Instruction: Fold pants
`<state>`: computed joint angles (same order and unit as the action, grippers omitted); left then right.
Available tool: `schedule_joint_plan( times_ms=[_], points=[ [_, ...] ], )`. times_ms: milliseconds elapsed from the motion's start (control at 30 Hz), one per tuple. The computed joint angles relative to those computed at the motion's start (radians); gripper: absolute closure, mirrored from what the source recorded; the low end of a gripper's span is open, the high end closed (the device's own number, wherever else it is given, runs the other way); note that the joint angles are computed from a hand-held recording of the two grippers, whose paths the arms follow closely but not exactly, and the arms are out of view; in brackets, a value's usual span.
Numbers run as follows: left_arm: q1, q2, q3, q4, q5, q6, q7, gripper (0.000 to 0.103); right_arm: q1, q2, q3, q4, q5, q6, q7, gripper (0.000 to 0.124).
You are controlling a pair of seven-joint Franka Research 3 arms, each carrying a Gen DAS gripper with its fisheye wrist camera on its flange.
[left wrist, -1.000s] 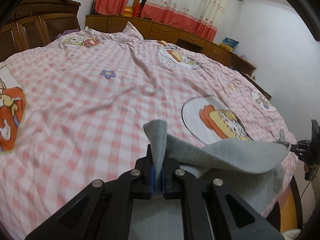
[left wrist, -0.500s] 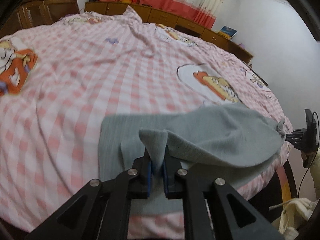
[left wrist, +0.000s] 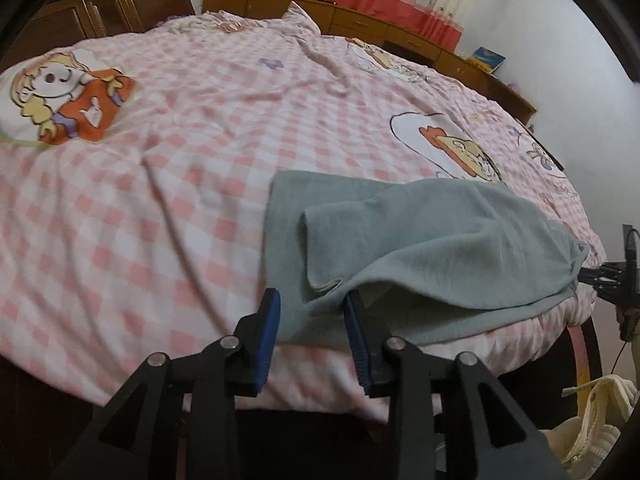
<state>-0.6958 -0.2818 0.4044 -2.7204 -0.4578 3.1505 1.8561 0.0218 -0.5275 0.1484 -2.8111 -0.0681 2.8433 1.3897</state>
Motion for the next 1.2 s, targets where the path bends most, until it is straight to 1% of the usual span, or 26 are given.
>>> schedule_joint_plan(
  times_ms=[33,100,133,200,233,267,300,333,367,400,433,500,533,567,633,667,700,733,867,933,1033,1067,1133,1167,1200],
  points=[
    [0.025,-0.013,-0.022,-0.010,0.012,0.002,-0.007,0.068,0.028,-0.014,-0.003,-0.001,0.013,0.005,-0.006,0.099],
    [0.063,-0.034,-0.056,-0.023,0.041,0.003,-0.027,0.065,0.068,0.000,0.000,0.014,0.030,0.024,-0.020,0.092],
    [0.079,-0.044,-0.070,-0.028,0.058,0.007,-0.039,0.064,0.093,0.011,0.007,0.023,0.038,0.034,-0.027,0.091],
    [0.080,-0.056,-0.068,-0.031,0.085,0.019,-0.058,0.062,0.122,0.048,0.038,0.046,0.033,0.048,-0.032,0.091],
    [0.063,-0.055,-0.052,-0.024,0.092,0.023,-0.064,0.062,0.121,0.070,0.066,0.057,0.018,0.059,-0.024,0.091],
    [0.059,-0.047,-0.047,-0.010,0.103,0.019,-0.077,0.063,0.118,0.106,0.100,0.075,-0.005,0.077,-0.010,0.091],
    [0.081,-0.033,-0.067,0.007,0.119,0.006,-0.100,0.063,0.122,0.132,0.115,0.088,-0.019,0.089,0.000,0.091],
    [0.138,-0.006,-0.122,0.037,0.147,-0.029,-0.142,0.063,0.144,0.178,0.122,0.111,-0.020,0.108,0.005,0.091],
    [0.163,0.012,-0.146,0.056,0.151,-0.048,-0.155,0.063,0.182,0.214,0.102,0.125,-0.001,0.127,-0.005,0.091],
    [0.190,0.041,-0.173,0.089,0.151,-0.082,-0.172,0.063,0.235,0.254,0.073,0.145,0.037,0.142,-0.026,0.091],
    [0.210,0.071,-0.193,0.123,0.147,-0.116,-0.183,0.063,0.272,0.282,0.055,0.159,0.067,0.154,-0.040,0.091],
    [0.254,0.114,-0.237,0.159,0.156,-0.135,-0.204,0.063,0.352,0.349,0.017,0.195,0.152,0.185,-0.079,0.091],
    [0.274,0.138,-0.260,0.178,0.167,-0.135,-0.215,0.063,0.378,0.373,0.009,0.210,0.187,0.192,-0.090,0.091],
    [0.284,0.154,-0.273,0.189,0.162,-0.133,-0.211,0.063,0.420,0.406,-0.011,0.232,0.254,0.209,-0.125,0.091],
    [0.297,0.179,-0.292,0.208,0.132,-0.133,-0.189,0.063,0.475,0.446,-0.029,0.259,0.376,0.233,-0.185,0.091],
    [0.310,0.195,-0.307,0.220,0.135,-0.140,-0.193,0.063,0.511,0.467,-0.042,0.280,0.480,0.240,-0.253,0.091],
    [0.322,0.204,-0.320,0.226,0.134,-0.142,-0.190,0.063,0.529,0.491,-0.041,0.306,0.568,0.243,-0.315,0.091],
    [0.332,0.216,-0.332,0.234,0.132,-0.147,-0.185,0.063,0.526,0.505,-0.028,0.319,0.602,0.248,-0.337,0.091],
    [0.374,0.257,-0.379,0.259,0.096,-0.157,-0.165,0.062,0.499,0.566,0.011,0.362,0.521,0.263,-0.260,0.090],
    [0.395,0.275,-0.403,0.268,0.066,-0.149,-0.155,0.062,0.484,0.590,0.030,0.384,0.532,0.251,-0.264,0.090],
    [0.423,0.286,-0.447,0.271,-0.051,-0.121,-0.076,0.057,0.450,0.623,0.082,0.412,0.637,0.250,-0.331,0.090],
    [0.433,0.287,-0.461,0.270,-0.060,-0.113,-0.073,0.057,0.434,0.636,0.110,0.423,0.699,0.256,-0.370,0.090],
    [0.455,0.290,-0.486,0.269,-0.048,-0.100,-0.090,0.056,0.435,0.655,0.121,0.433,0.726,0.276,-0.373,0.085],
    [0.466,0.292,-0.497,0.268,-0.014,-0.094,-0.123,0.056,0.443,0.668,0.118,0.437,0.718,0.293,-0.360,0.080],
    [0.476,0.293,-0.507,0.264,0.022,-0.085,-0.154,0.056,0.471,0.676,0.091,0.437,0.681,0.306,-0.326,0.078]
  ],
)
